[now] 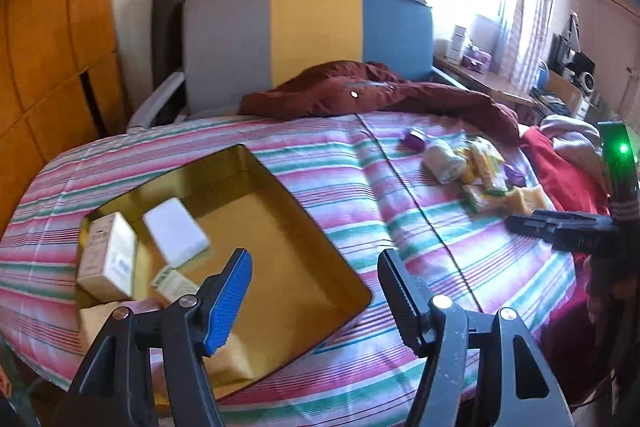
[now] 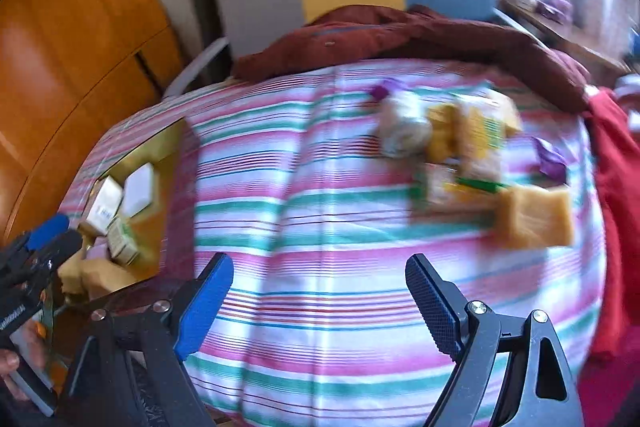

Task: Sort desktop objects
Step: 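Return both tools to the pile and grasp a yellow sponge with the right tool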

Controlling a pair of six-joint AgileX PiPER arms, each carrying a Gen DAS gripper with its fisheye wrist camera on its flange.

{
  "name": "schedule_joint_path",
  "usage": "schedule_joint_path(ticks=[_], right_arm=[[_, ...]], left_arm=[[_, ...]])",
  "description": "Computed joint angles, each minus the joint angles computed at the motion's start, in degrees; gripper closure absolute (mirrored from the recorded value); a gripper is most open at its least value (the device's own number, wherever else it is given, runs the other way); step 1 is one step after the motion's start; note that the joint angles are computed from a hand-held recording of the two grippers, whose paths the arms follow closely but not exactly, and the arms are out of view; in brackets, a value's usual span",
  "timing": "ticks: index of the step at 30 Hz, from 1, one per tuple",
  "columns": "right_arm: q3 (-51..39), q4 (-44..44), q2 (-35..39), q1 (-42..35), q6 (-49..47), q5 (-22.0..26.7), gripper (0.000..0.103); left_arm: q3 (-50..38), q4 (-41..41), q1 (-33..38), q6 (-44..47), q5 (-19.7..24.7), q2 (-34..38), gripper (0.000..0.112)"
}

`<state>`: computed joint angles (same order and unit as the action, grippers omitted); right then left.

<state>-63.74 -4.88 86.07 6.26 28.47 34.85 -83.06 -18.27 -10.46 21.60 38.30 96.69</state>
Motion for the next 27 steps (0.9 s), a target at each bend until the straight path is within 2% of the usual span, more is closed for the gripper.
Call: schedule_joint_path(ticks=[6, 11, 15, 20, 27], right_arm=[[2.23, 1.73, -4.25, -9.82, -1.84, 2.17, 0.015], [2.49, 2.28, -5.42, -16.77, -3.14, 3.37, 0.008], [0.22, 0.11, -2.56, -19.1, -3.55, 4.97, 0.001], [-3.24, 1.47, 2.65, -20.81, -8.09, 6.42, 0.001], [-7.31, -6.53, 10.35, -18.84, -4.41, 6.97, 0.0]], left_arm=[[-2.68, 0.15, -2.59, -0.43, 1.71, 2.63, 0.046], [-5.9, 0.22, -4.59, -0.65, 3.87, 5.11, 0.046], [-8.46, 1.0, -6.51, -1.36, 4.89, 6.94, 0.046], [-12.72, 0.74, -8.01, -1.78, 7.37, 9.83, 0.046], [-20.06, 0.89, -10.03, -3.61, 11.69, 14.95, 0.046]])
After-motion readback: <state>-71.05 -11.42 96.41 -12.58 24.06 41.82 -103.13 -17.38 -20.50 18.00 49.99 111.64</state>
